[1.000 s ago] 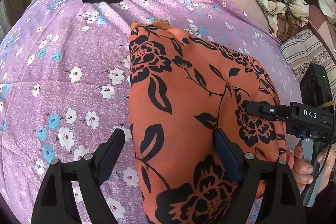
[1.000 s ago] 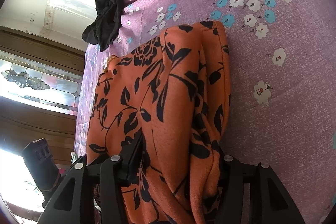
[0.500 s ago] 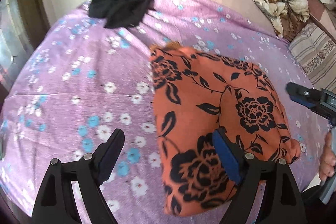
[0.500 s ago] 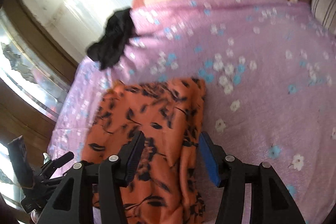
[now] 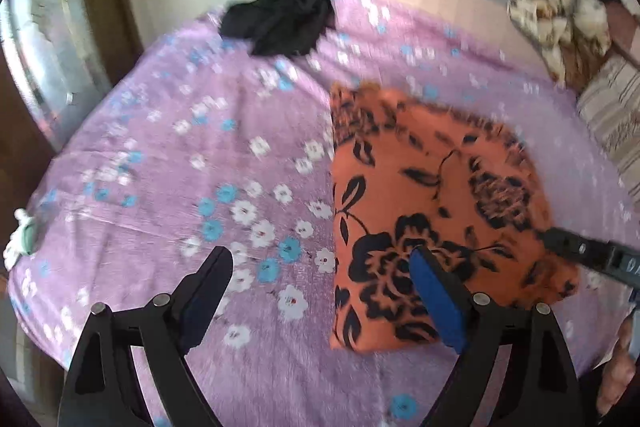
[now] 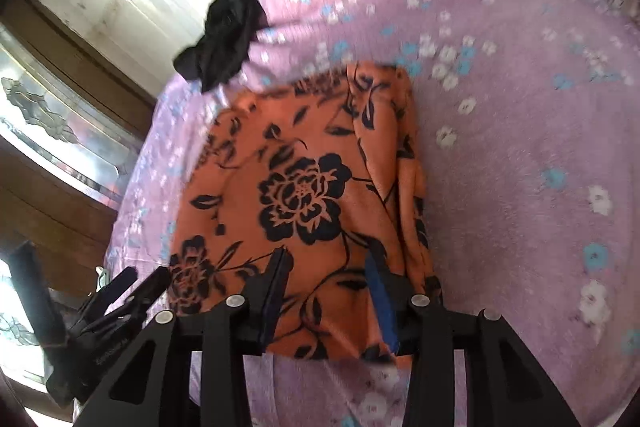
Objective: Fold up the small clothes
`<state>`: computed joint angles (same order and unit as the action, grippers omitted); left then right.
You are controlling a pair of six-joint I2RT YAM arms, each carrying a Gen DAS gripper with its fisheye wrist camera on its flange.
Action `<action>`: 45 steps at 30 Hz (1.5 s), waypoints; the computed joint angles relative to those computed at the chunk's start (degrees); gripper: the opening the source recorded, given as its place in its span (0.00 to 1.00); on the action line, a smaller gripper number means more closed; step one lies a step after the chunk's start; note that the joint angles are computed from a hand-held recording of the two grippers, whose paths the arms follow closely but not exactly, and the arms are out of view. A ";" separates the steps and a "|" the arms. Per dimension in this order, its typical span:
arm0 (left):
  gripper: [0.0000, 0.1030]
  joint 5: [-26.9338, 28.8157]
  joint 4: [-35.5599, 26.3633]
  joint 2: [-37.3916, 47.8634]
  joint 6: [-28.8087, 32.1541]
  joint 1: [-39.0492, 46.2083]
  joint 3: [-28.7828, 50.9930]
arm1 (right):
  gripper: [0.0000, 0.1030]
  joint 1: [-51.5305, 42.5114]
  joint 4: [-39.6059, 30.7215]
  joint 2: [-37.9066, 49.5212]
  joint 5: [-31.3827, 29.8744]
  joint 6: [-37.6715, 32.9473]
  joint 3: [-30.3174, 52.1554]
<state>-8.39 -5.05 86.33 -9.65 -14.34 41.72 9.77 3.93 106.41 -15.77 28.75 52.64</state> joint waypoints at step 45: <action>0.98 -59.90 -55.15 -36.06 -20.89 -48.85 26.08 | 0.65 43.47 -24.27 -64.46 55.93 -3.64 -8.66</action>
<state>-68.29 -60.20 50.27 -30.54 -63.19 67.79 53.24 -20.34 41.95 40.16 25.11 43.98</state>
